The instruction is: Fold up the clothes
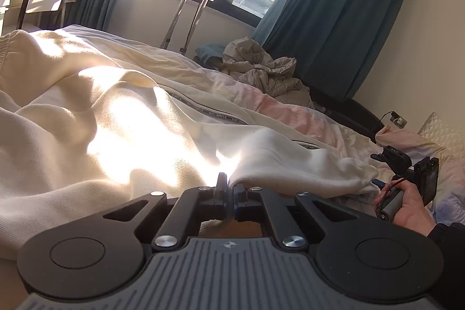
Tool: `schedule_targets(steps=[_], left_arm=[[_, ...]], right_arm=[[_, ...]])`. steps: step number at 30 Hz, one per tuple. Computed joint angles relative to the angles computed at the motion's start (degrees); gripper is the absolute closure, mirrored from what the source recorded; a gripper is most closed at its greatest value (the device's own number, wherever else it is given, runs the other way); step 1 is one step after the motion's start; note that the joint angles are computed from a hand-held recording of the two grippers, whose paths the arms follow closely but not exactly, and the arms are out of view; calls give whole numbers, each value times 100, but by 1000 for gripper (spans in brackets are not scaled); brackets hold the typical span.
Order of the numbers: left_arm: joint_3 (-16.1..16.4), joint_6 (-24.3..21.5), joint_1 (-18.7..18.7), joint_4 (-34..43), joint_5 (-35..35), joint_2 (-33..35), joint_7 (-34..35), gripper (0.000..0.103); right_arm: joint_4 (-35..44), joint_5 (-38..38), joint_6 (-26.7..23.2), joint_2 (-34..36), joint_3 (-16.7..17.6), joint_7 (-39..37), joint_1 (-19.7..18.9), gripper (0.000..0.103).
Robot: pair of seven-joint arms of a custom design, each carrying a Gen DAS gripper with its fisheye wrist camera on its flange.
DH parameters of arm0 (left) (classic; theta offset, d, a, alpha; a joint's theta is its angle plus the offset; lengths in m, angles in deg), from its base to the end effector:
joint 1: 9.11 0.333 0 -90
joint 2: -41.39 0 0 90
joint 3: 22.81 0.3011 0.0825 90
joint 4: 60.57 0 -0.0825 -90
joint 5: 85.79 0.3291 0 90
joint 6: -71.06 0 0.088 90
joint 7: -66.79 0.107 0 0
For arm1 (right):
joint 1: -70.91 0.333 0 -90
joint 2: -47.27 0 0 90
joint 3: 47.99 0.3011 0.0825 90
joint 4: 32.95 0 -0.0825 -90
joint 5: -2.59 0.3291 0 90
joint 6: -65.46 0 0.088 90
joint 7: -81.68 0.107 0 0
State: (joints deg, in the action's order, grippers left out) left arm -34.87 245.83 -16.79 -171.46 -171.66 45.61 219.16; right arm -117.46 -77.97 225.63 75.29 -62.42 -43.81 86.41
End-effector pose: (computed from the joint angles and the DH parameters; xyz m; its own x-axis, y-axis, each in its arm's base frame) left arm 0.5386 -0.1074 0.5184 -0.2160 -0.8863 0.4097 -0.5391 -0.2416 -0.8068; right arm 0.6678 0.0939 0.4697 -0.4904 -0.5146 -0.7034 0.0536 0.7877 -0.6137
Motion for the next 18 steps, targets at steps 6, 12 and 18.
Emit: schedule_targets(steps=[6, 12, 18], left_arm=[[9, -6, 21, 102, -231, 72, 146, 98], [4, 160, -15, 290, -1027, 158, 966, 98], [61, 34, 3, 227, -824, 71, 836, 98]], right_arm=[[363, -840, 1100, 420, -287, 1343, -222, 34], [692, -292, 1051, 703, -51, 154, -344, 91], [-271, -1268, 472, -254, -397, 1602, 248, 99]])
